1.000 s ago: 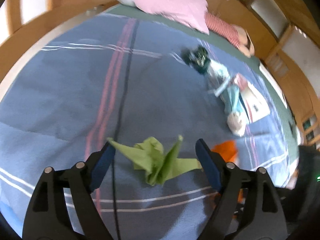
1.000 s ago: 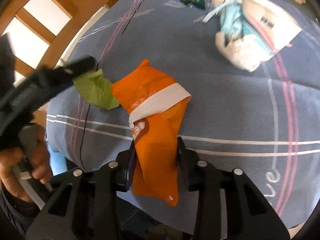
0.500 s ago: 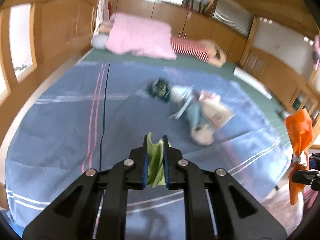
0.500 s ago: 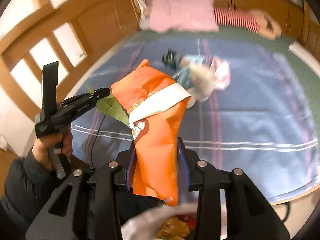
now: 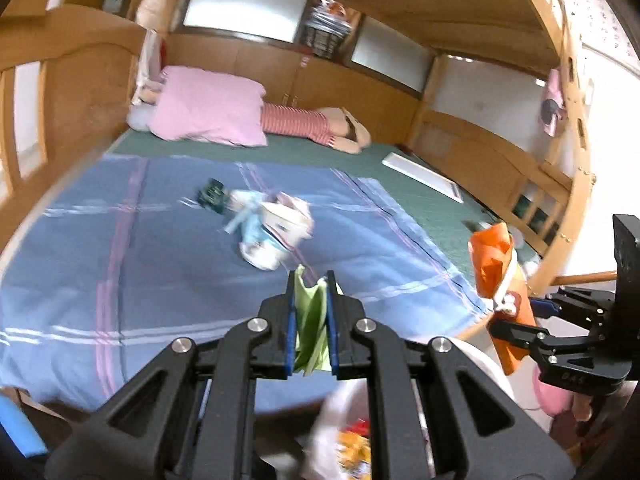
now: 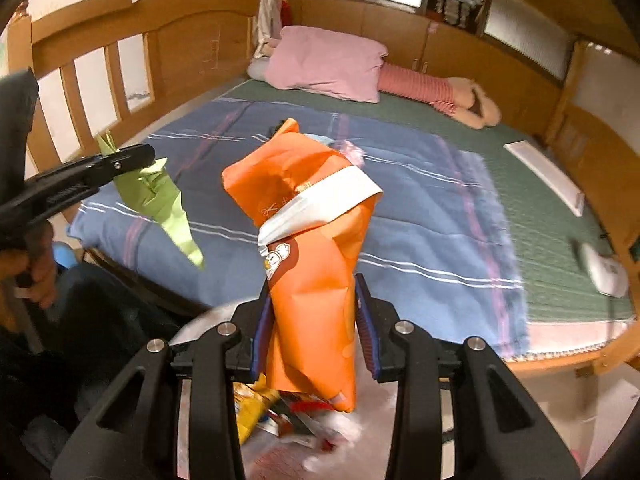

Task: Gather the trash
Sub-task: 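Carry both items to the wastebasket and open both tools to drop them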

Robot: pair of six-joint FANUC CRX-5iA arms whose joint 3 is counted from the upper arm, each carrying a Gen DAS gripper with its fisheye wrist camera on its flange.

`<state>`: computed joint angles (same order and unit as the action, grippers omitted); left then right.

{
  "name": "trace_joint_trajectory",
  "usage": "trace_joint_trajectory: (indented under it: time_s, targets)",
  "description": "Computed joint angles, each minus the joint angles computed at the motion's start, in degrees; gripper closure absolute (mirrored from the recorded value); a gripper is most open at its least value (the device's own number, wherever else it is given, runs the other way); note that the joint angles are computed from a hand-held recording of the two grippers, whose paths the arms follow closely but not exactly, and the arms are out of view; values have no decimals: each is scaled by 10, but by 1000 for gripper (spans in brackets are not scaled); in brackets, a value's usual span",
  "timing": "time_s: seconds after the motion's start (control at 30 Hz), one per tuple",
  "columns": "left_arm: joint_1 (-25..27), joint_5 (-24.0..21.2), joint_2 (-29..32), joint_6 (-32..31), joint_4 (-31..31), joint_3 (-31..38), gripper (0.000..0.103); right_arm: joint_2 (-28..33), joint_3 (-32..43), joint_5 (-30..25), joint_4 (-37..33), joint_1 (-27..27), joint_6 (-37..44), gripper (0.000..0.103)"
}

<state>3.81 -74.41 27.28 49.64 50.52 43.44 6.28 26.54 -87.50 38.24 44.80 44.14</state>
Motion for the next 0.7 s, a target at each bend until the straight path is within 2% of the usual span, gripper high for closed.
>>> trace_joint_trajectory:
  time_s: [0.27,0.5,0.6,0.67,0.7]
  targets:
    - [-16,-3,-75,-59,-9,-102,90,-49,-64,-21,32,33,-27,65]
    - [-28,-22,-96,-86,-15,-128,90,-77,-96,-48,23,47,-40,64]
    - [-34,-29,-94,-85,-22,-128,89,-94,-118,-45,31,52,-66,49]
    - [-36,-38,-91,-78,-29,-124,89,-100,-128,-43,40,54,-80,46]
    - [-38,-46,-86,-73,-32,-119,81,-101,-130,-43,44,54,-84,45]
